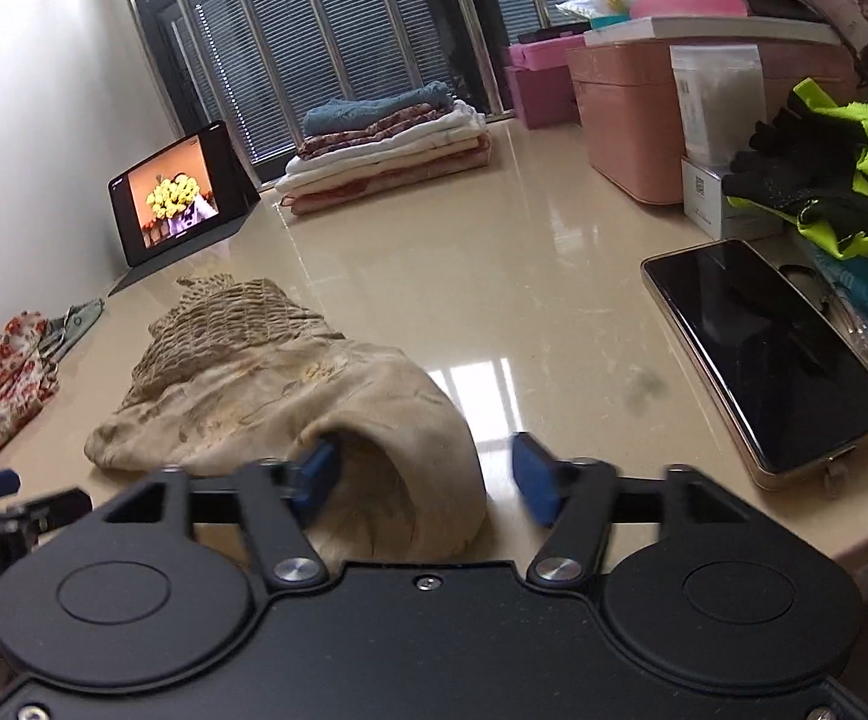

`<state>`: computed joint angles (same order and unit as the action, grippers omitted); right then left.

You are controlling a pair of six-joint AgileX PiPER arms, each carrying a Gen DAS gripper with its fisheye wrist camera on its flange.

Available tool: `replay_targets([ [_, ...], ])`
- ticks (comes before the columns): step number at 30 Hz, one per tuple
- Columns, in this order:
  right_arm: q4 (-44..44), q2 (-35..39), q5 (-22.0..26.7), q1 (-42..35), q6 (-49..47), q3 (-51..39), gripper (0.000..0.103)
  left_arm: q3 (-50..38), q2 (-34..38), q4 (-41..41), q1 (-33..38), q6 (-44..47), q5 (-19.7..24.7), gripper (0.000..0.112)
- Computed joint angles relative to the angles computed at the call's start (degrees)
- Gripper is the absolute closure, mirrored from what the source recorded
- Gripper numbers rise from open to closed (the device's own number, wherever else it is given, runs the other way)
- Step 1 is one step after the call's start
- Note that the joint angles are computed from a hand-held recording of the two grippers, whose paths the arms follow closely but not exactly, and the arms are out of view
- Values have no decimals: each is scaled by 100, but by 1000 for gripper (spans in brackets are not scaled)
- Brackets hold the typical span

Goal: Fold clothes
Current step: 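Pull the beige knit top off the pile and lay it on the table, then grasp the beige knit top's hem with the right gripper and lift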

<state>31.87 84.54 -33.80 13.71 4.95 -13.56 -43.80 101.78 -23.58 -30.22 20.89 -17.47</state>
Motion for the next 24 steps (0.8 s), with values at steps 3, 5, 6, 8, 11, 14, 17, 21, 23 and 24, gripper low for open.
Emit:
replay_targets([
  [3,516,-237,0,264,-455,132,21,-74,56,136,99,-229,-18,9],
  [5,951,-417,76,409,-854,144,19,-119,92,403,173,-535,-40,9],
  [6,1143,-479,84,475,-1035,139,19,-144,107,524,201,-673,-48,9],
  [8,1622,-585,85,642,-1476,96,19,-162,148,842,271,-1017,-109,9],
  [11,2341,-652,16,935,-2166,-37,19,-127,187,1525,411,-1696,-251,9],
  [14,2971,-607,-105,1268,-2832,-260,19,-22,221,1943,545,-2015,-539,9],
  [17,3429,-424,-152,1580,-3501,-625,19,33,261,2267,719,-2174,-740,9],
  [21,3951,115,-107,1956,-4567,-1389,19,-5,312,3391,1177,-3001,-803,9],
  [23,4237,526,-143,2180,-5185,-1883,19,-73,355,3493,1372,-3022,-741,9],
  [24,4332,732,-126,2259,-5447,-2137,19,-86,378,3516,1467,-3006,-757,9],
])
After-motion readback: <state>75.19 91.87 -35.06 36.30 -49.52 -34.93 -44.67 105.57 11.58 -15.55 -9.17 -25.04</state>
